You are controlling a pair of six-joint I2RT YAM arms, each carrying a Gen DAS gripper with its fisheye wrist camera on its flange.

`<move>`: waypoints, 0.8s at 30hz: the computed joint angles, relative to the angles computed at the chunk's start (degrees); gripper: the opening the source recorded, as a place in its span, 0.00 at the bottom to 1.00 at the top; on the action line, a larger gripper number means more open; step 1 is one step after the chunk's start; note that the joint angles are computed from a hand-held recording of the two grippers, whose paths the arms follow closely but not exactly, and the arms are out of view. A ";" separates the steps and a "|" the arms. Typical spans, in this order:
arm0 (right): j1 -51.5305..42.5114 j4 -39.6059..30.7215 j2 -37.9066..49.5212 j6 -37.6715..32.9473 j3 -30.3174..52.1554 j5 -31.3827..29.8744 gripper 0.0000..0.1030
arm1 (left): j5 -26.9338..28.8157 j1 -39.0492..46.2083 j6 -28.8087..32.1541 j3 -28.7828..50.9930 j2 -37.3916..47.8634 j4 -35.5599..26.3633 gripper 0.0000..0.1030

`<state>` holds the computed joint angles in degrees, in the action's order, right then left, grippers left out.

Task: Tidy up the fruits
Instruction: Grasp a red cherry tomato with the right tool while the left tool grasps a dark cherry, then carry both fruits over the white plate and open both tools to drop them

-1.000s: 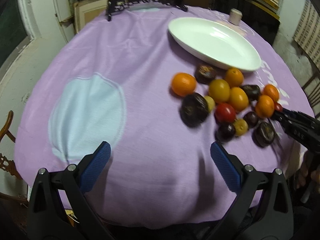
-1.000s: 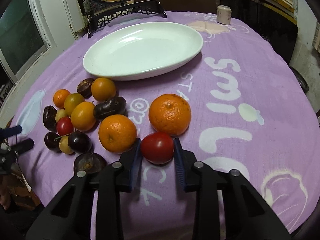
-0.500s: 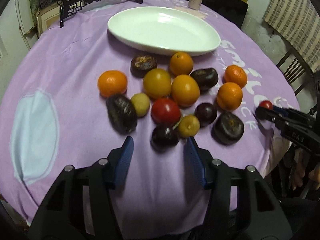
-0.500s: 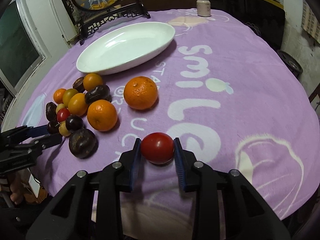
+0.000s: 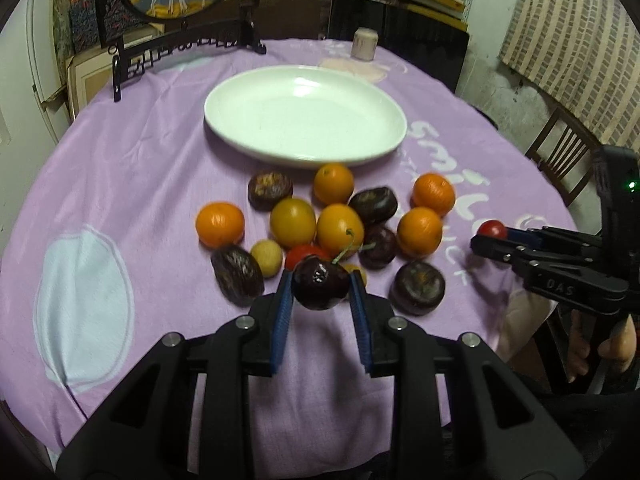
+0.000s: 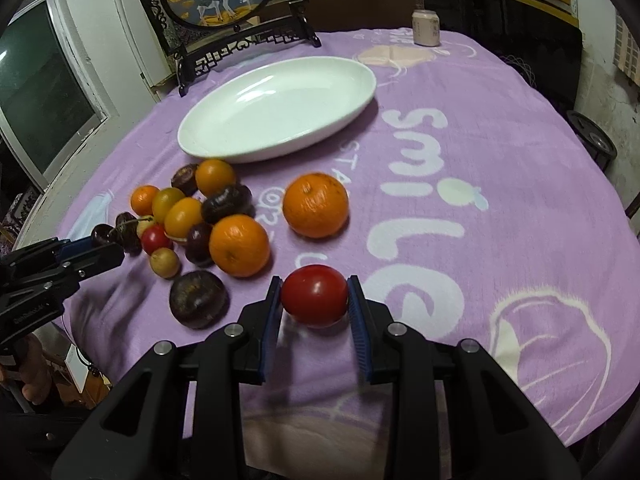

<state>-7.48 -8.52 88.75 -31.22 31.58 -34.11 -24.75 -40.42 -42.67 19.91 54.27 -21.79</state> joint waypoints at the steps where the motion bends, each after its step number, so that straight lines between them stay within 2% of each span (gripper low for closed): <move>1: 0.64 -0.14 -0.16 0.68 0.47 0.10 0.32 | 1.00 1.25 1.37 0.11 -0.90 0.09 0.27; 6: 5.99 -1.17 -0.04 4.02 5.65 1.40 0.32 | 8.56 14.33 11.92 4.32 1.12 2.83 0.27; 9: 10.66 -1.95 2.47 6.48 12.53 2.68 0.32 | 14.33 25.94 20.79 12.54 9.84 5.68 0.28; 12: 16.32 -6.05 11.14 9.55 27.13 4.10 0.32 | 18.88 34.59 26.42 24.27 23.65 7.12 0.28; 17: 23.79 -18.40 36.51 14.49 62.41 10.30 0.32 | 24.31 42.12 29.84 47.09 48.66 5.15 0.28; 19: 25.13 -25.87 45.91 15.08 76.38 12.97 0.32 | 26.04 43.32 30.03 52.71 54.21 3.73 0.28; 21: 25.74 -30.73 51.98 15.21 85.92 13.84 0.32 | 26.83 43.93 30.59 57.17 58.47 2.62 0.28; 24: 26.07 -33.55 55.91 14.65 92.13 14.57 0.32 | 28.17 44.21 30.78 59.23 60.87 2.83 0.28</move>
